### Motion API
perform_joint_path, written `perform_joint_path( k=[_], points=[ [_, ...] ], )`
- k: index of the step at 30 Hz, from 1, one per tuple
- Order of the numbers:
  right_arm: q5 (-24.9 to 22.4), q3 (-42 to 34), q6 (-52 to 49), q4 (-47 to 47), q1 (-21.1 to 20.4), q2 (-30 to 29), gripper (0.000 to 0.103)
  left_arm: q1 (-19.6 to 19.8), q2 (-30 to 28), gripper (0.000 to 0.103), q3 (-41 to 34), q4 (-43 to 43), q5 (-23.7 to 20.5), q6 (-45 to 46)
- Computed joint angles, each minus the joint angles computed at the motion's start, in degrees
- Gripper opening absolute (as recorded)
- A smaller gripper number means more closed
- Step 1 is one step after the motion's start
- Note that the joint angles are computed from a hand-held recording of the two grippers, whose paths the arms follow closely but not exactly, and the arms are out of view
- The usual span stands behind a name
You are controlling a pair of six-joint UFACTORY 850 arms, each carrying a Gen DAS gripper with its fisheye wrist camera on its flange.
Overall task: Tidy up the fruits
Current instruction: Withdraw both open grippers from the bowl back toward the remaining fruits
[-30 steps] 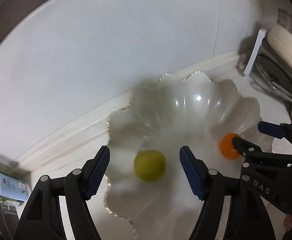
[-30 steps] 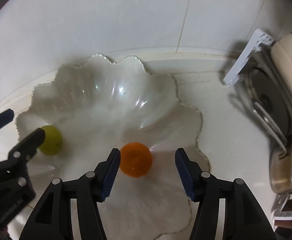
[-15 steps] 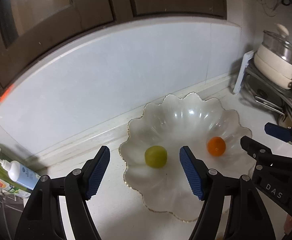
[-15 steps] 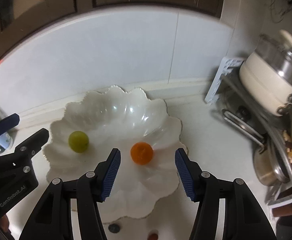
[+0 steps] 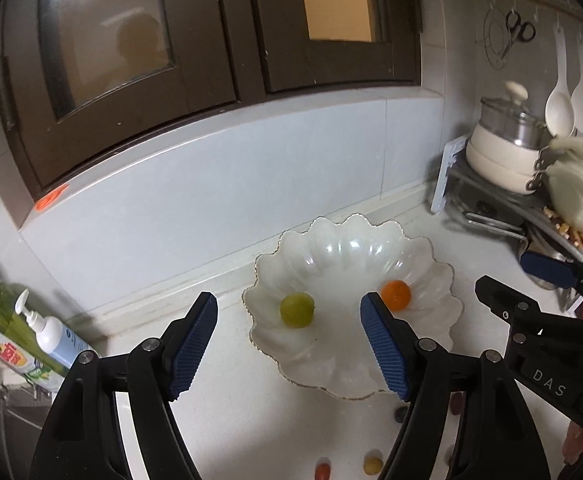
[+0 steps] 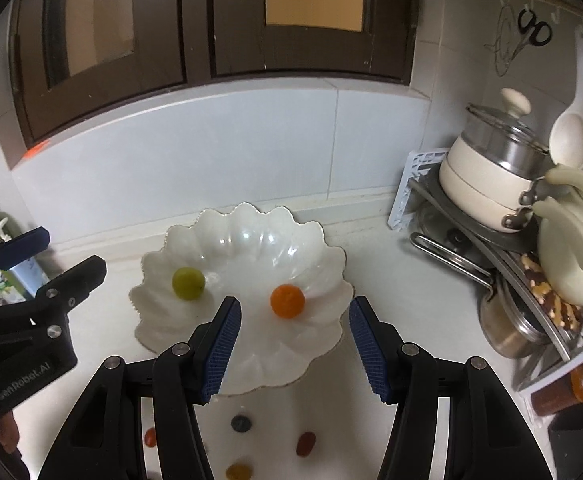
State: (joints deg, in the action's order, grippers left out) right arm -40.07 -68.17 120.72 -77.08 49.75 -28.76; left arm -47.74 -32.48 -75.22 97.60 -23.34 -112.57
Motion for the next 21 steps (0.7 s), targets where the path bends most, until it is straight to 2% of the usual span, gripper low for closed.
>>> perform_joint_path(
  k=[2,7,14,21],
  points=[
    [-1.22,0.99,1.38,-0.33,0.94,0.85,0.058,-0.06,1.44,0.074,1.94,2.91,0.25,-3.79],
    [-3.6,3.27,5.52,-2.06,3.42,2.43,0.058,-1.41,4.77,0.074,6.65,8.38,-2.4,-9.93],
    [-5.65,4.58,7.53,-2.15,6.49,3.28,0.058,-2.66,8.59,0.074,12.45,14.48,-2.9,-18.01],
    [-8.7,5.64,9.71,-2.44,9.4,3.68,0.058,-3.65,10.89,0.074,16.47,16.73,-3.38,-22.65]
  ],
)
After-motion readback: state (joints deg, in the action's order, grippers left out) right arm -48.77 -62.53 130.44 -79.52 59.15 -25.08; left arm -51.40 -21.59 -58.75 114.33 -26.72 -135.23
